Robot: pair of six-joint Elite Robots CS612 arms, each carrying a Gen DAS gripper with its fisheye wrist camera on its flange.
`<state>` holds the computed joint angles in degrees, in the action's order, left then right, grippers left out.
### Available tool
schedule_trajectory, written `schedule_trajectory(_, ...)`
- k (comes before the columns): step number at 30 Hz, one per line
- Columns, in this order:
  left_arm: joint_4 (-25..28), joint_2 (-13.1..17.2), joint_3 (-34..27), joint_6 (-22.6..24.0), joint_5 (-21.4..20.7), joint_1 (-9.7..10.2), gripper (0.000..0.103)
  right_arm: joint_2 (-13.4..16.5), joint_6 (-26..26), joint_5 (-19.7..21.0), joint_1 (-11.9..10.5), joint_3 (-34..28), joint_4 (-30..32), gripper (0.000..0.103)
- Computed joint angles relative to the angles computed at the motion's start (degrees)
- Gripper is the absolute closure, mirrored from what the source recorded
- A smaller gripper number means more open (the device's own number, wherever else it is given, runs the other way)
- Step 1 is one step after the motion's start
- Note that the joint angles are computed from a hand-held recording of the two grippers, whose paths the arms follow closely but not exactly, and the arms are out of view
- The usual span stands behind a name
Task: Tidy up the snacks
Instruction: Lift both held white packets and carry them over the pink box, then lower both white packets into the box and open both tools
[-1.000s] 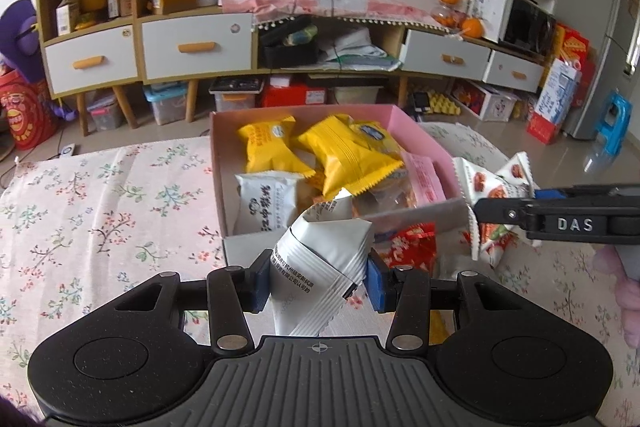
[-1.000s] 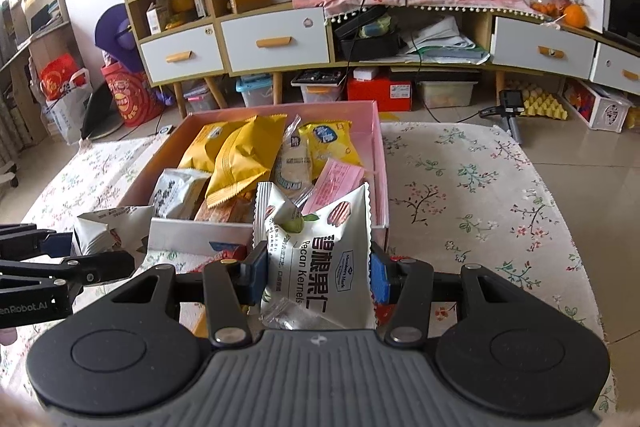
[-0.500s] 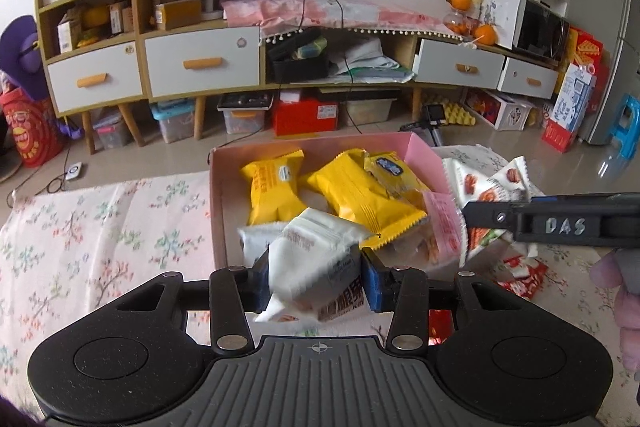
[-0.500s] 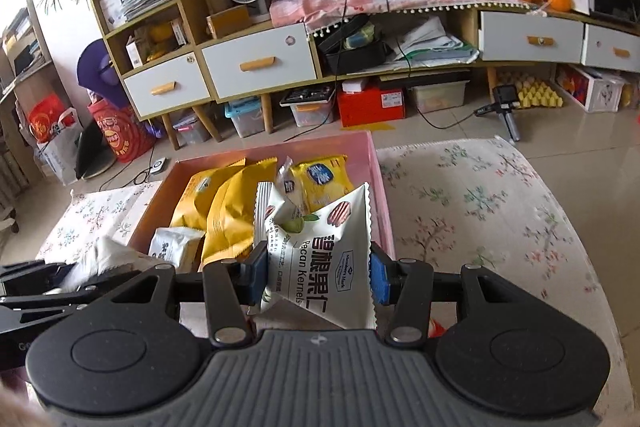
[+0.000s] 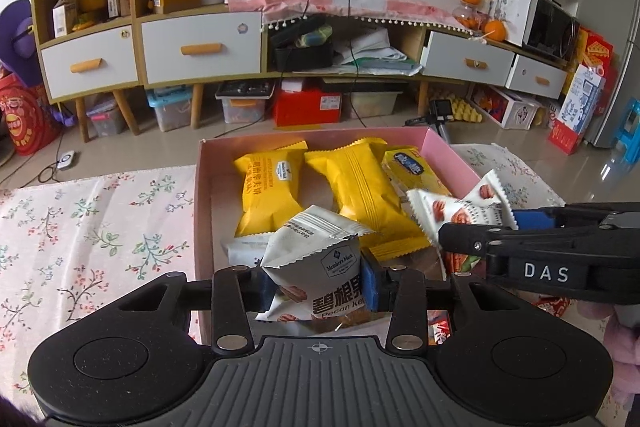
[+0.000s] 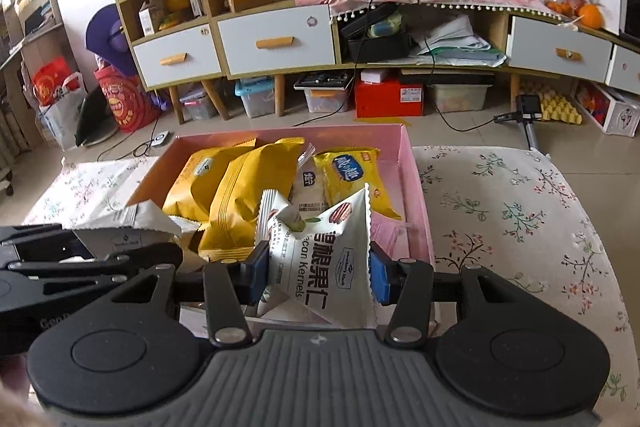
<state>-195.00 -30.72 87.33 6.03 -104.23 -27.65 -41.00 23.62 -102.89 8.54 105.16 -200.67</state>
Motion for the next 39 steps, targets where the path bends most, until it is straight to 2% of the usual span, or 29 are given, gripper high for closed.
schedule_trajectory(8,-0.5,0.4,0.4,0.1,0.4,-0.17,0.064,0.4,-1.5,-0.9,0.5,-0.8,1.0,0.058)
schedule_trajectory(12,-1.5,0.2,0.7,-0.3,0.3,-0.10,0.060,0.1,-1.0,-0.6,0.4,-0.5,1.0,0.056)
schedule_trajectory(14,-1.7,0.1,0.8,-0.9,0.3,-0.04,0.058,-0.1,0.1,0.6,0.1,-0.3,1.0,0.049)
schedule_trajectory(16,-2.1,-0.1,1.0,-0.8,0.6,-0.05,0.051,-0.4,0.8,1.3,0.0,0.0,0.3,0.047)
schedule_trajectory(24,-3.3,-1.4,2.5,-0.4,0.9,0.15,0.027,-1.3,2.0,-0.8,0.2,1.2,-0.9,0.028)
schedule_trajectory(35,-5.5,-3.7,6.8,-0.1,1.3,0.05,0.017,-3.3,1.4,-2.2,0.7,3.7,-1.7,0.012)
schedule_trajectory(39,-5.6,-4.5,8.4,0.2,1.9,-0.05,0.014,-3.9,2.0,-2.4,0.7,4.8,-1.7,0.009)
